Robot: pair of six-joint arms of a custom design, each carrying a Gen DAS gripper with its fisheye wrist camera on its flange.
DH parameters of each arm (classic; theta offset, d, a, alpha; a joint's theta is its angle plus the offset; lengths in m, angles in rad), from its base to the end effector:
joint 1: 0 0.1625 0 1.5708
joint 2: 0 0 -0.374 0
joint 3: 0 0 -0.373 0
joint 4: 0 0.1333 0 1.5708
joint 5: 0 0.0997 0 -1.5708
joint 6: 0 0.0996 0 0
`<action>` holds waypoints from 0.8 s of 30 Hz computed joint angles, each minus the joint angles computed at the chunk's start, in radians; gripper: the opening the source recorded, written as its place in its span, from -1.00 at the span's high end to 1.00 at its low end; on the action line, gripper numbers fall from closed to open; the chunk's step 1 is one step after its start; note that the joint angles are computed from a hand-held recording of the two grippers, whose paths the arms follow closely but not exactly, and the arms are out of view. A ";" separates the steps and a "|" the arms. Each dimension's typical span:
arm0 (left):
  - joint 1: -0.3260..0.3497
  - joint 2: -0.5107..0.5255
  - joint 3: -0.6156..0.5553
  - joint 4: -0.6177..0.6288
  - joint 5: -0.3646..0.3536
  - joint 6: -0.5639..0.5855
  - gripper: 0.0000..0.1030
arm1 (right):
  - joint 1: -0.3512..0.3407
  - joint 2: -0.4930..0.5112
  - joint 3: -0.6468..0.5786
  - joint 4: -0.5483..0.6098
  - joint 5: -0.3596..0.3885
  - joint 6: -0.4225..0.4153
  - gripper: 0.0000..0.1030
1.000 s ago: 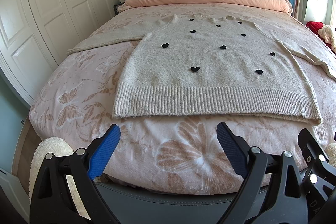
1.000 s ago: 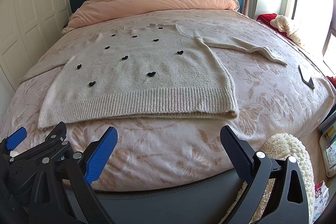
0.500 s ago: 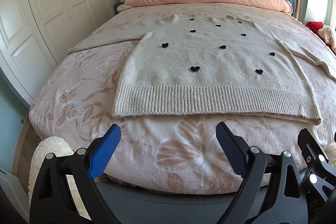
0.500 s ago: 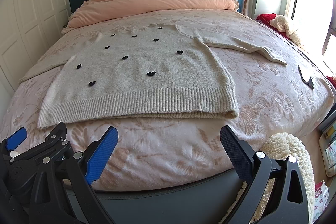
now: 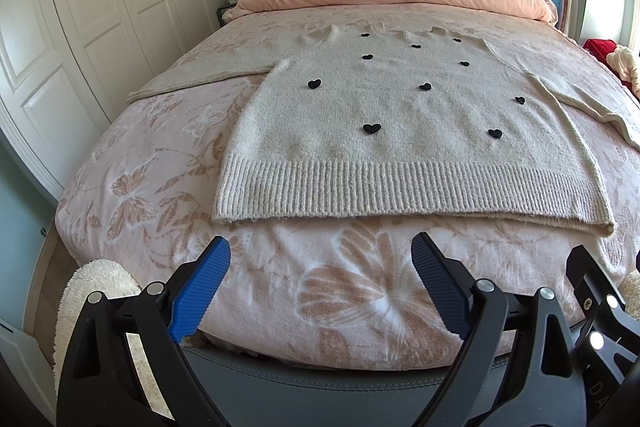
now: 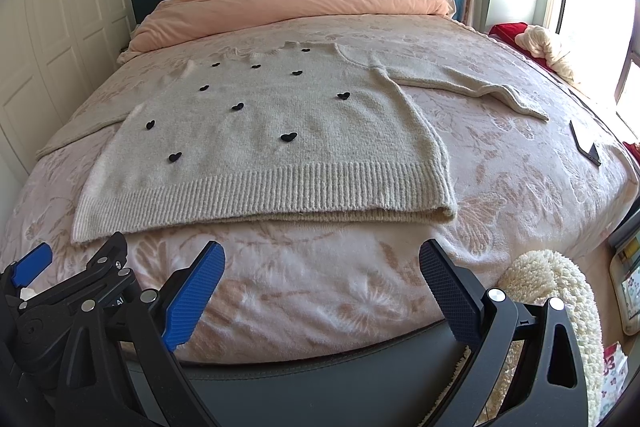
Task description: Fold small clothes
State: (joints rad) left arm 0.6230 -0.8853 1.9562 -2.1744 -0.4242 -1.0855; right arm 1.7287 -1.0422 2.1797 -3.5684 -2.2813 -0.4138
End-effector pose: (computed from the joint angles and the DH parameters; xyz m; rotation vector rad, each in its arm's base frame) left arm -0.2640 -0.4656 0.0431 0.1713 2.0437 -0.8590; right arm 0.1410 -0.4509 0.1732 0.2604 -2.2095 0.8940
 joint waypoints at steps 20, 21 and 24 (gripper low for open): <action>0.170 0.091 -0.175 -0.337 -0.004 0.315 -0.90 | -0.514 0.122 -1.035 0.780 0.374 0.526 -0.80; 0.177 0.101 -0.190 -0.340 -0.005 0.322 -0.90 | -0.530 0.146 -1.083 0.802 0.400 0.562 -0.78; 0.194 0.126 -0.224 -0.352 -0.018 0.335 -0.90 | -0.555 0.219 -1.219 0.887 0.436 0.642 -0.76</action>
State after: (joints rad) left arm 0.8174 -0.7596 1.7320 -2.5263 -0.4424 -0.7502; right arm 1.1738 -0.8235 0.9609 -2.6811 -1.8450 0.2286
